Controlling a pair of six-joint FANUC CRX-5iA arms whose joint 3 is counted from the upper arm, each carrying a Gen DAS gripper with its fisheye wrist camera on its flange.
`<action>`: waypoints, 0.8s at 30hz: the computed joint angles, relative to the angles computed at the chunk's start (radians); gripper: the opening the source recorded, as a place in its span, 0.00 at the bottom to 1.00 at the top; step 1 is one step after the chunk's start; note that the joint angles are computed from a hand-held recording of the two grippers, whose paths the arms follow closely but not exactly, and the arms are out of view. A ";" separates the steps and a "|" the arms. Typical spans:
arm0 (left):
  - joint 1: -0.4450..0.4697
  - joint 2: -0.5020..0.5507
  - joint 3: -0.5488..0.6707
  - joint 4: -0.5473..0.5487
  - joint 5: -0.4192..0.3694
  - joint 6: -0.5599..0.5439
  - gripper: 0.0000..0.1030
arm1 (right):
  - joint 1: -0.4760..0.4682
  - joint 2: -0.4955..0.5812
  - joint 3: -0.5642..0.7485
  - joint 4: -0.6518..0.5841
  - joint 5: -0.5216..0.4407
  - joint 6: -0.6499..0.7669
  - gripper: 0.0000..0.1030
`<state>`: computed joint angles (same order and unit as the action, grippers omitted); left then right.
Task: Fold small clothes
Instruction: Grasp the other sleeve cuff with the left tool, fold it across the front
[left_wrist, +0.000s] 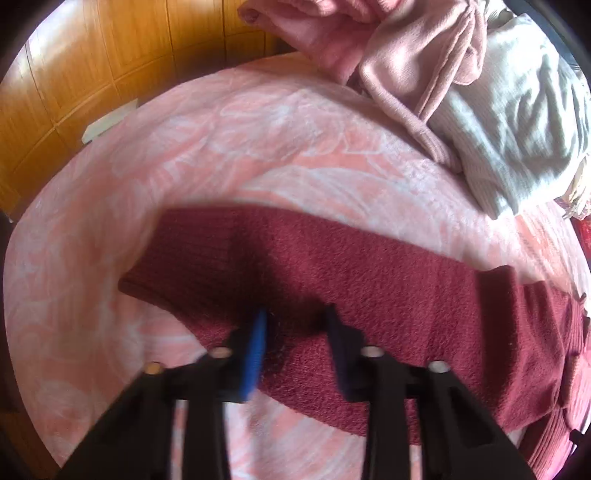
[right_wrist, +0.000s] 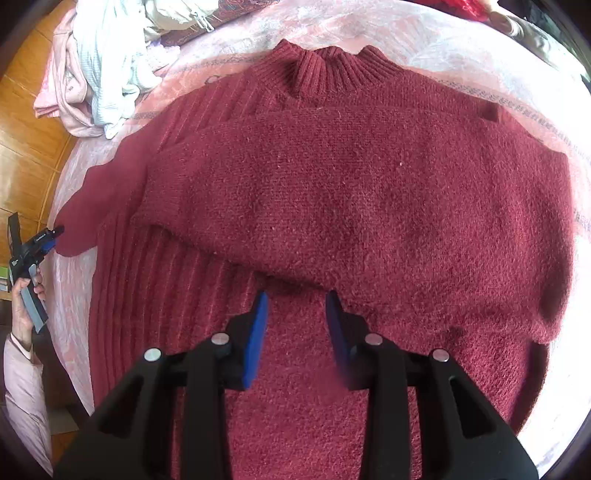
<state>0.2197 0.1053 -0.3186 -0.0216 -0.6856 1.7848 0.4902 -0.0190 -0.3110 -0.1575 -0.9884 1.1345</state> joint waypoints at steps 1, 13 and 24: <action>-0.002 -0.005 -0.005 0.009 0.009 -0.005 0.12 | -0.002 -0.003 -0.002 0.000 0.001 0.001 0.32; -0.164 -0.152 -0.106 0.314 0.215 -0.238 0.05 | -0.051 -0.054 -0.041 -0.010 0.009 0.026 0.35; -0.475 -0.017 0.021 0.414 0.257 -0.293 0.05 | -0.145 -0.114 -0.069 -0.048 0.003 0.097 0.35</action>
